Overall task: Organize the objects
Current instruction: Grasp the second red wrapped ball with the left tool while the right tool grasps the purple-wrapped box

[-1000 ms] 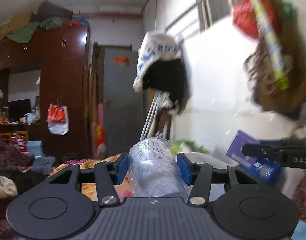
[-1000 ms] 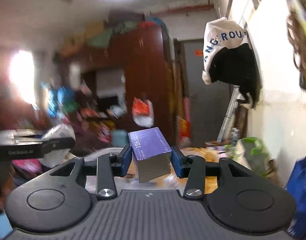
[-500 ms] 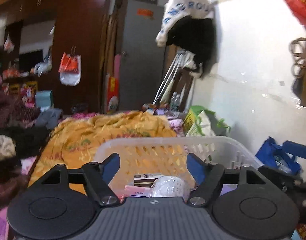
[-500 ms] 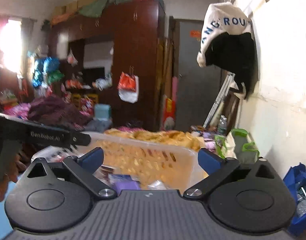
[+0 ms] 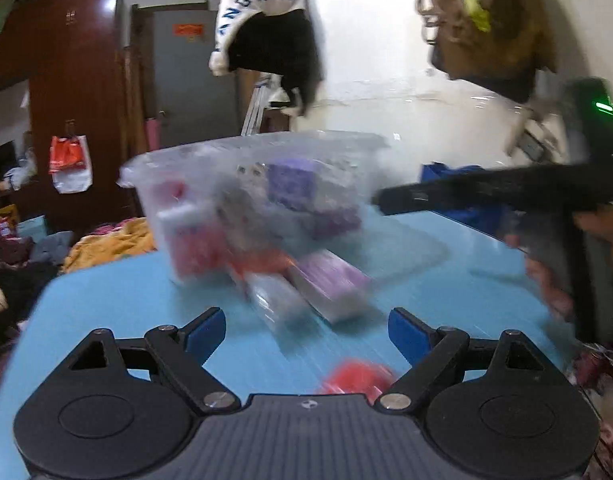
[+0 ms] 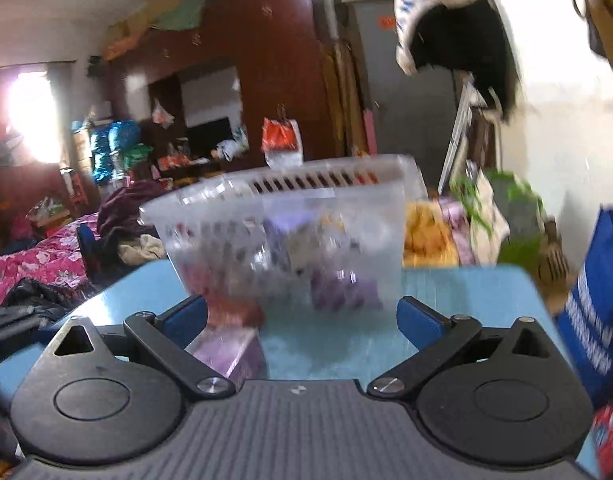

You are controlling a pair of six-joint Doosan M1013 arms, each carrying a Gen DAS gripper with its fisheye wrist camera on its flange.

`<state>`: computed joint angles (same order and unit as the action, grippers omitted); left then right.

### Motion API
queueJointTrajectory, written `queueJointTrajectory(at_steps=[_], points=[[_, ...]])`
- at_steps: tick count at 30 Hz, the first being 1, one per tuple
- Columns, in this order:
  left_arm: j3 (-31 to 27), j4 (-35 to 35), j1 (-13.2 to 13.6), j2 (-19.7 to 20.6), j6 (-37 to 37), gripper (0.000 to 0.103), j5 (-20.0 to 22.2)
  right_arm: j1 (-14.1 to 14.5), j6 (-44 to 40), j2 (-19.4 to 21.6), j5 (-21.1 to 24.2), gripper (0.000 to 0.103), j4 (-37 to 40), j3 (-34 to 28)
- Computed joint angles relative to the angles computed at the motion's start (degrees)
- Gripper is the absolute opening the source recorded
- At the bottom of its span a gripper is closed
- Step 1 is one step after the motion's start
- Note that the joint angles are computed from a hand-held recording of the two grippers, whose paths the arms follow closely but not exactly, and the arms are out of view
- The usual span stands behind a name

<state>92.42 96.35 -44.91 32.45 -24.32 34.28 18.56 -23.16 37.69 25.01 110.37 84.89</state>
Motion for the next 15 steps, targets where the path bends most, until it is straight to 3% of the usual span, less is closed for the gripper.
queueJointTrajectory(at_steps=[4, 6, 7, 11, 15], points=[[0.5, 0.4, -1.3, 0.9, -0.2, 0.088, 1.3, 0.8, 3.0, 0.1, -0.6, 0.103, -5.4, 0.0], [0.6, 0.3, -1.7, 1.5, -1.4, 0.061, 2.8, 1.1, 4.1, 0.3, 0.8, 0.103, -8.1, -0.3], [0.8, -0.1, -1.7, 1.5, -2.0, 0.056, 3.0, 1.4, 2.7, 0.1, 0.6, 0.103, -7.2, 0.4], [2.4, 2.4, -0.9, 1.1, -6.8, 0.053, 3.9, 2.5, 7.5, 0.5, -1.3, 0.098, -15.2, -0.9], [3.2, 2.8, -0.1, 0.8, -9.2, 0.053, 4.5, 3.6, 17.0, 1.3, -3.7, 0.085, -26.3, -2.9]])
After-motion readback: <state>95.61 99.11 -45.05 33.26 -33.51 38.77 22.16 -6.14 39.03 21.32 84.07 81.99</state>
